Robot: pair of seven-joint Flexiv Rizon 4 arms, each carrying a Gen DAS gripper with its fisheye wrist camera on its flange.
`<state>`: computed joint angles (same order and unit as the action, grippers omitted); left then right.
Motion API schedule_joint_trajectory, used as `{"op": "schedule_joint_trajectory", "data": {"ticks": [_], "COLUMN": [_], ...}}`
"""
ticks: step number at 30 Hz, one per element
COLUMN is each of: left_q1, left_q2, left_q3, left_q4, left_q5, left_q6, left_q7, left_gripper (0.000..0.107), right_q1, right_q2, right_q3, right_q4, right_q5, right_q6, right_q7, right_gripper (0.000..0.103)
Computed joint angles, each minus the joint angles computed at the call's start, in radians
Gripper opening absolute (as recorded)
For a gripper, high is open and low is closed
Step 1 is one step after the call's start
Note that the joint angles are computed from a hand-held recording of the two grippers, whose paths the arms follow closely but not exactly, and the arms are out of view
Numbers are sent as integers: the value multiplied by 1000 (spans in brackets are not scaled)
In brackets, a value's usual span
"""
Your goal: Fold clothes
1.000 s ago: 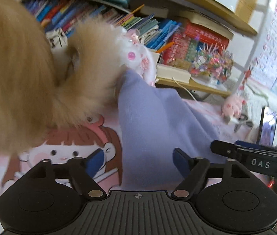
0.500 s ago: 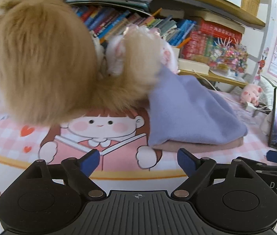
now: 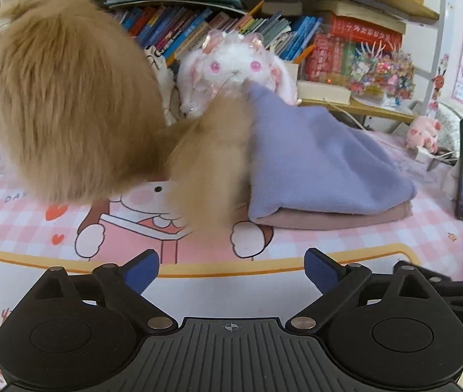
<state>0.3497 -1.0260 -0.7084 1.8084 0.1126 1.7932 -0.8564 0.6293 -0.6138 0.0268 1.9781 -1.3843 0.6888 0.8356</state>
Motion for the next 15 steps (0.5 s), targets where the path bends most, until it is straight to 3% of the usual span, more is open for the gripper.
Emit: {"op": "schedule_joint_trajectory", "data": {"ticks": [3, 15], "left_q1": [-3, 12], "left_q2": [2, -3], "left_q3": [7, -3], "left_q4": [4, 8], "left_q5": [4, 50], "left_q6": [24, 45], "left_q7": [-11, -30], "left_gripper": [103, 103], "right_q1": [1, -1], "right_q2": [0, 7], "right_q3": [1, 3], "right_q4": [1, 10], "right_q5": [4, -4], "right_q6": [-1, -2], "right_q7": [11, 33], "right_gripper": [98, 98]}}
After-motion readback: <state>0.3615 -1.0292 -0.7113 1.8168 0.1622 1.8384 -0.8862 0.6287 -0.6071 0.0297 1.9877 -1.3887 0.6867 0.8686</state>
